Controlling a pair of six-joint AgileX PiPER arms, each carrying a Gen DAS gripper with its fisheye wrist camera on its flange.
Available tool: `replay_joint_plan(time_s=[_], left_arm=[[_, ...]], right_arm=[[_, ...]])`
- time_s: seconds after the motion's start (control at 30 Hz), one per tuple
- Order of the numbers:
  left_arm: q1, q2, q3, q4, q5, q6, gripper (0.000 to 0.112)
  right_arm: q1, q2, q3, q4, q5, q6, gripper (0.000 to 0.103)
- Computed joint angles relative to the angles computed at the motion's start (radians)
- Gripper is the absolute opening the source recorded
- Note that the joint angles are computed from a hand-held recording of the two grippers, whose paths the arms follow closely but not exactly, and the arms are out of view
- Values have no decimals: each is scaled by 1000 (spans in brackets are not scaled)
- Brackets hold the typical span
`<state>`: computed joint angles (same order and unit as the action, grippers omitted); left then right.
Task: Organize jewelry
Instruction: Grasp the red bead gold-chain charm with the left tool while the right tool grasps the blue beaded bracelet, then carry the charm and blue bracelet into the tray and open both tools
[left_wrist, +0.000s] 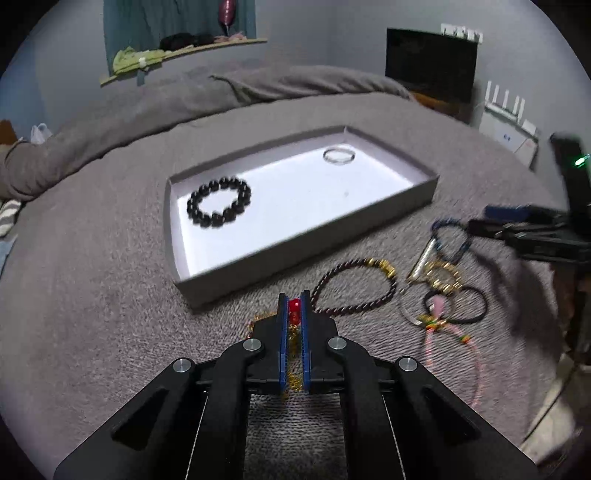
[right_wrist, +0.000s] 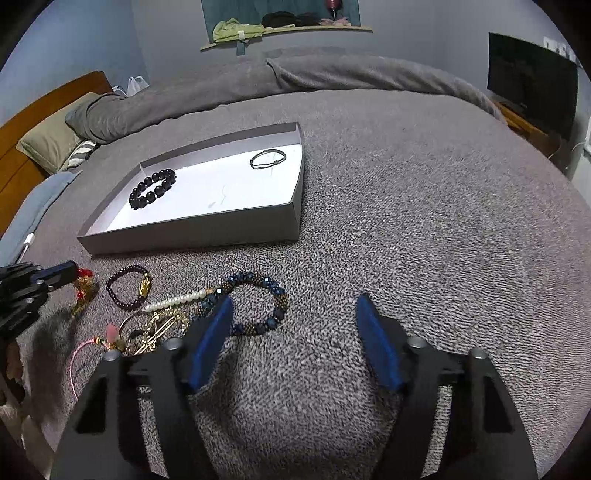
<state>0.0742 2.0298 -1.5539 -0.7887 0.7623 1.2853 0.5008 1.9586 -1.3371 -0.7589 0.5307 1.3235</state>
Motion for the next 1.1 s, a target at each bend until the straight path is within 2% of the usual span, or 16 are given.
replay_joint_plan(time_s=[0.13, 0.27, 0.37, 0.4, 0.43, 0.73, 0.9, 1.0, 1.1], left_arm=[[28, -19, -34, -36, 84, -4, 7], [56, -24, -89, -58, 170, -39, 7], [66, -27, -115, -59, 209, -59, 7], [67, -33, -115, -59, 208, -58, 7], [68, -38, -112, -60, 206, -55, 7], [86, -57, -121, -60, 231, -54, 7], [96, -68, -145, -61, 243, -62, 7], [105, -64, -186, -63, 260, -70, 7], [113, -23, -300, -48, 303, -135, 7]], right_arm=[[-17, 29, -25, 56, -14, -61, 41], [-29, 53, -44, 106, -30, -118, 35], [-39, 75, -69, 169, -35, -191, 25], [-41, 77, -72, 180, -39, -203, 20], [-44, 80, -74, 193, -45, -218, 9], [-8, -19, -18, 13, -65, -54, 7], [12, -93, -30, -64, -15, -26, 7], [15, -128, -42, -122, 15, 9, 7], [-1, -137, -76, -121, 30, -14, 7]])
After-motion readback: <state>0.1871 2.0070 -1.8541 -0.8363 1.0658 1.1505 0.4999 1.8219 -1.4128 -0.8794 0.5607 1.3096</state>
